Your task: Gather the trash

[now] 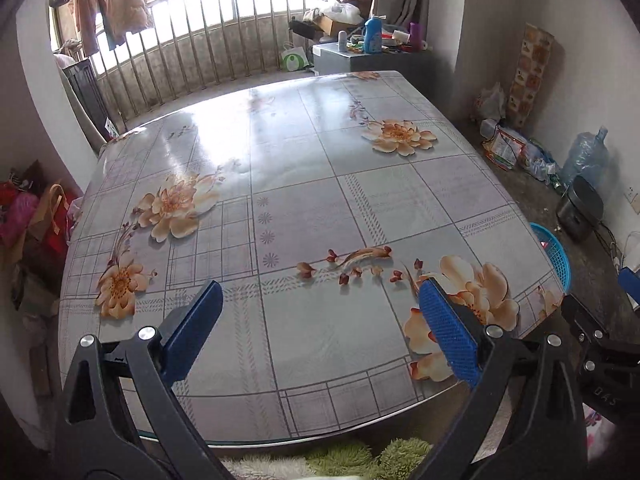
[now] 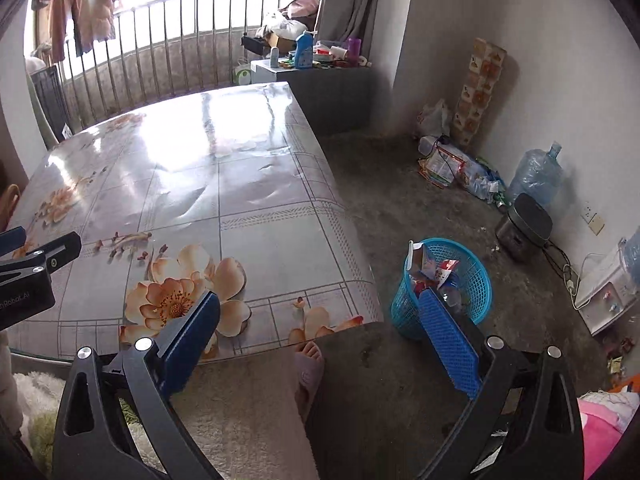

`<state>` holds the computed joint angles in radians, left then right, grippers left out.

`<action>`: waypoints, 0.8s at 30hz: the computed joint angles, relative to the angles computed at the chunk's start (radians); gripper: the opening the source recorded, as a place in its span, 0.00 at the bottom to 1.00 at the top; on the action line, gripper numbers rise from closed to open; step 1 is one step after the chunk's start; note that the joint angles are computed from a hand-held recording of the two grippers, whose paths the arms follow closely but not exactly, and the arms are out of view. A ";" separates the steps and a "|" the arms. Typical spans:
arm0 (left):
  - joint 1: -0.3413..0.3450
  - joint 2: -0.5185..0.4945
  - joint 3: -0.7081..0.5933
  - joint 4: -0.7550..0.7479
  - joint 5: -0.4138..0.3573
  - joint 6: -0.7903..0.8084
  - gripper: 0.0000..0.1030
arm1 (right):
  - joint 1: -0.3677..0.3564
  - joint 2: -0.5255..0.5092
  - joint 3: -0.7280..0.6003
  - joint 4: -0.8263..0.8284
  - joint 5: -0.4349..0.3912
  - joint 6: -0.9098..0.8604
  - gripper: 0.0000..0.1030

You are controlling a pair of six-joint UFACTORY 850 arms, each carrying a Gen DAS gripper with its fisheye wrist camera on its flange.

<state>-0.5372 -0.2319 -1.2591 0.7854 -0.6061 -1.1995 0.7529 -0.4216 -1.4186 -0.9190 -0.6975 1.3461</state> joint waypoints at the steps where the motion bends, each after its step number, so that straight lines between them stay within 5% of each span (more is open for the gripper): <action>1: 0.003 0.001 0.002 -0.009 -0.001 0.006 0.91 | 0.007 -0.007 -0.010 0.017 -0.027 -0.010 0.94; 10: 0.012 -0.029 -0.013 -0.090 0.006 0.093 0.91 | -0.001 -0.014 -0.026 0.031 -0.132 0.013 0.94; 24: 0.005 -0.057 -0.047 -0.114 -0.014 0.140 0.91 | -0.027 0.000 0.000 0.021 -0.142 0.062 0.94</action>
<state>-0.5325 -0.2894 -1.3063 0.6712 -0.6203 -1.0595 0.7258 -0.4219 -1.4190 -0.8976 -0.8391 1.4083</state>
